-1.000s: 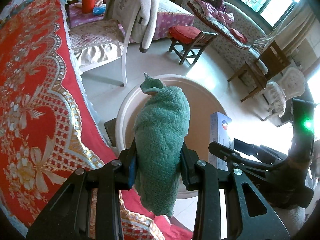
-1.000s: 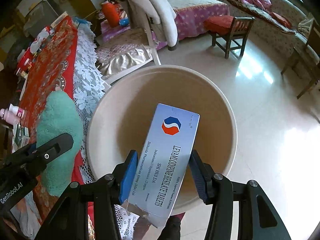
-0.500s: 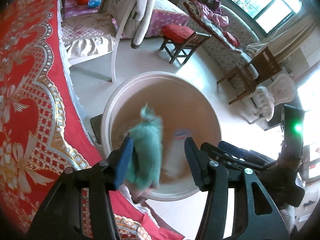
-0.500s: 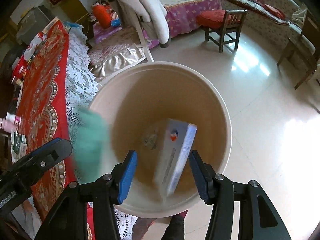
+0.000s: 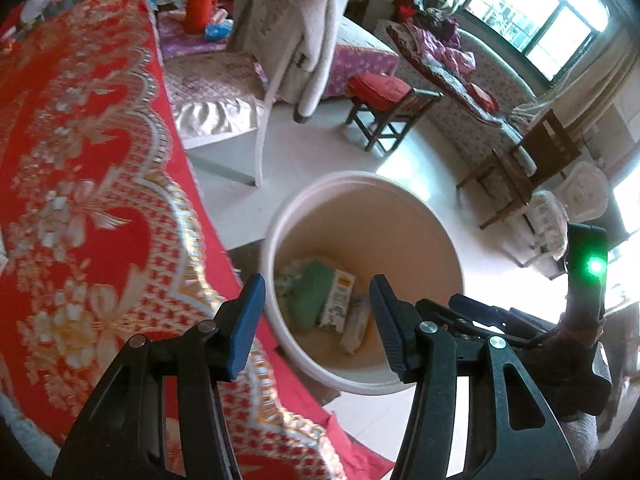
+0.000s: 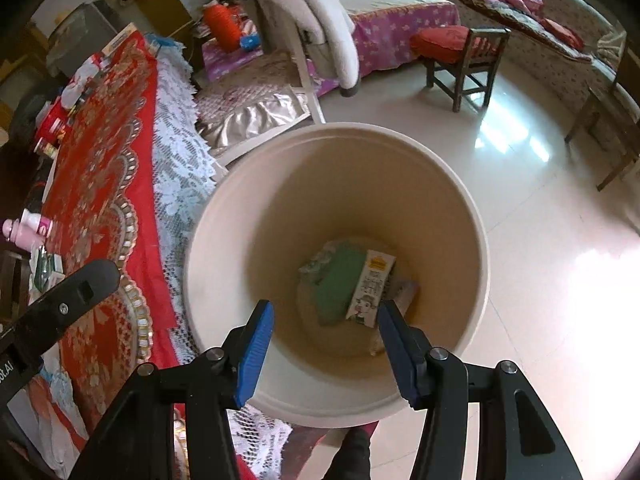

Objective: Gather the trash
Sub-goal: 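Swing both open grippers back toward the table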

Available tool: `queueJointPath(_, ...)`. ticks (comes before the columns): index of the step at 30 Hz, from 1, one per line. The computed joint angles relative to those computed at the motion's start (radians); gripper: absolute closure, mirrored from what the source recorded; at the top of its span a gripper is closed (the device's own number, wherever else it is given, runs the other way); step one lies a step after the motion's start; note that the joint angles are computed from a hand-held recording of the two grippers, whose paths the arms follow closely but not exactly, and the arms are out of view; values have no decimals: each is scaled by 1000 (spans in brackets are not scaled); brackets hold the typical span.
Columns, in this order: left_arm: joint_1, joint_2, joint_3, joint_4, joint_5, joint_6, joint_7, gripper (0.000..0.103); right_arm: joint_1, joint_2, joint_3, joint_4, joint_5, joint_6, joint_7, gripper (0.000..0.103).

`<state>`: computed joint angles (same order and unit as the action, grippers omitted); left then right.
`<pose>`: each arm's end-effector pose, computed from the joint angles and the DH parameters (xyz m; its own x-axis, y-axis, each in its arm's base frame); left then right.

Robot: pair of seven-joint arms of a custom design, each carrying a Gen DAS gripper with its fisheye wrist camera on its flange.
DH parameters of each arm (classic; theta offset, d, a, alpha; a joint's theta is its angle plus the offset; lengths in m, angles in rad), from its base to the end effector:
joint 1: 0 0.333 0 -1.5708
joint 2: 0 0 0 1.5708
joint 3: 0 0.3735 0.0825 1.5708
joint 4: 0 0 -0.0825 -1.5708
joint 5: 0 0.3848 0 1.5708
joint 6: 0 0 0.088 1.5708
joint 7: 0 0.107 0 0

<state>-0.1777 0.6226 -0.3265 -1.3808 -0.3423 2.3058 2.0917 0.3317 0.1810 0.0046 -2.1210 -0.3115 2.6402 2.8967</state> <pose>0.7122 -0.3245 0.4463 -0.6979 -0.6520 0.2964 -0.7049 0.5517 -0.4458 0.5710 0.2078 0.4173 -0.6292 -0.7404 -0.2365 -0.6802 0.6718 -0.2934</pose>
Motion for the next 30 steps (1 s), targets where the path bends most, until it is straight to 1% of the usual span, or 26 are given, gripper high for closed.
queueJointPath(7,28,-21,19,-21,1,62,-12,50,20,41,1,89,-27,-15,-27,50)
queueJointPath(13,63,-30,35,-19,7,95,-32,50,37,113,4,211,-5,-26,-105,50)
queueJointPath(23,125,-37,66,-18,26,132,-86,50,79,278,14,474,86,-81,-284,50)
queueJointPath(30,170,-44,88,-21,40,151,-119,50,103,411,28,692,161,-149,-411,50)
